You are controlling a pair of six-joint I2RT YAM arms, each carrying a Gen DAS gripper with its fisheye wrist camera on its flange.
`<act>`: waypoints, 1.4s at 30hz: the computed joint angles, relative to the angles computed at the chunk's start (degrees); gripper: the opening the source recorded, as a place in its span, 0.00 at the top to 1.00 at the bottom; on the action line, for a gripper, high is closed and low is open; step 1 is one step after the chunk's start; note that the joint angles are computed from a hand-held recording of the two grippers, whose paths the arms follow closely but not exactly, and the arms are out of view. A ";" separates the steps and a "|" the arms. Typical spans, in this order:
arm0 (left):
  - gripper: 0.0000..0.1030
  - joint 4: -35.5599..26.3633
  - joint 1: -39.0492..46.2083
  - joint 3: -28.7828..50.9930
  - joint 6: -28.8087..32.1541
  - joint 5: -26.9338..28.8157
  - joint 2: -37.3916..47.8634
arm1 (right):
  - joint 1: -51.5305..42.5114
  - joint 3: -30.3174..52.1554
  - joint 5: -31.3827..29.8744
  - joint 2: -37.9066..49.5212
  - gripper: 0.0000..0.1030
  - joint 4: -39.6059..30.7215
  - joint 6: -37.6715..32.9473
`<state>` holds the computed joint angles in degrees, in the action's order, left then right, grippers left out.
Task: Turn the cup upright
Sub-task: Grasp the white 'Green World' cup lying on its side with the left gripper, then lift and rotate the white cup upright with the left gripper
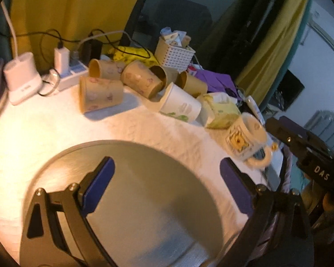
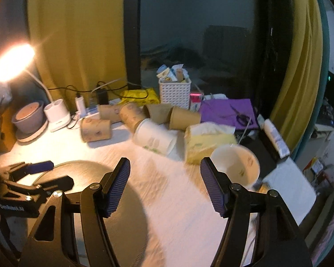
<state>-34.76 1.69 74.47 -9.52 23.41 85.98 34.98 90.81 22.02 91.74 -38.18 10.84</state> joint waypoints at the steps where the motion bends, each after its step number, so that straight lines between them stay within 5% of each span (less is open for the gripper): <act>1: 0.06 0.57 -0.70 0.83 -1.13 -0.38 1.25 | -1.05 1.46 -0.77 1.01 0.33 -0.22 -1.02; 17: 0.06 3.18 -7.58 25.35 -26.87 -0.59 29.34 | -13.94 21.02 -10.39 15.93 0.33 -4.45 -8.49; 27: 0.06 3.45 -8.29 37.56 -34.33 1.24 41.06 | -17.52 25.28 -12.29 19.02 0.33 -5.32 -8.87; 34: 0.07 -1.62 -9.89 50.19 -30.00 -3.03 48.58 | -18.54 23.81 -12.59 17.95 0.33 -5.09 -8.83; 38: 0.34 -11.90 -10.31 65.55 -24.28 -1.89 56.64 | -18.76 22.54 -13.07 17.04 0.33 -4.48 -8.38; 42: 0.37 -14.73 -10.37 68.39 -19.95 -1.39 57.53 | -18.73 21.56 -13.20 16.27 0.33 -4.18 -7.70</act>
